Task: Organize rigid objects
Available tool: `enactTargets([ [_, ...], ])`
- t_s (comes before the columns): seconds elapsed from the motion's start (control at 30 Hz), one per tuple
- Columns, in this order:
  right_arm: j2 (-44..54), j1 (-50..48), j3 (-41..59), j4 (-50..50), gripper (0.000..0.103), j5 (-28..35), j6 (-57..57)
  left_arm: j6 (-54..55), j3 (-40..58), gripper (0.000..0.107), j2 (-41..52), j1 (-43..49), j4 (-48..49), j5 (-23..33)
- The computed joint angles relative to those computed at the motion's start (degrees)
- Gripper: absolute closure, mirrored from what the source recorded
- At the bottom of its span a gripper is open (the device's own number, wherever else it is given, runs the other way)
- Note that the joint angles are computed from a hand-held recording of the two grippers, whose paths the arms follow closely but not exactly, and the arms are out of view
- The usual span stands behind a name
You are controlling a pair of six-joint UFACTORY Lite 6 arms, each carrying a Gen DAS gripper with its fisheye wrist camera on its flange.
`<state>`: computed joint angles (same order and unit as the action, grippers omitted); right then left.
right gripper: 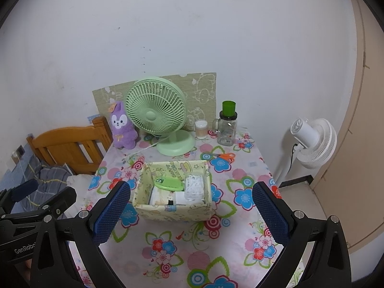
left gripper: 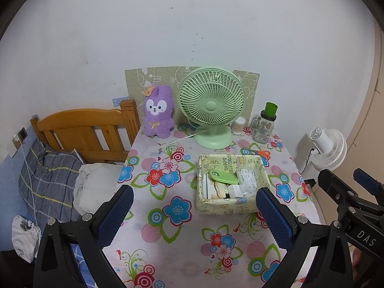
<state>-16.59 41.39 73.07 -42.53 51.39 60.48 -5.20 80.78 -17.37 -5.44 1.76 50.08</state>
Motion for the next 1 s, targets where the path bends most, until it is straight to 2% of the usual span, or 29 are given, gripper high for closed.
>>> enactTargets([
  [0.63, 1.39, 0.14, 3.77, -0.67, 0.000, 2.43, 1.12, 0.53, 4.80, 0.004, 2.59, -1.76, 0.08, 1.09],
  [1.0, 3.11, -1.27, 6.17, 2.61, 0.000, 1.65, -3.39, 1.61, 6.35, 0.004, 4.49, -0.86, -0.67, 1.28],
])
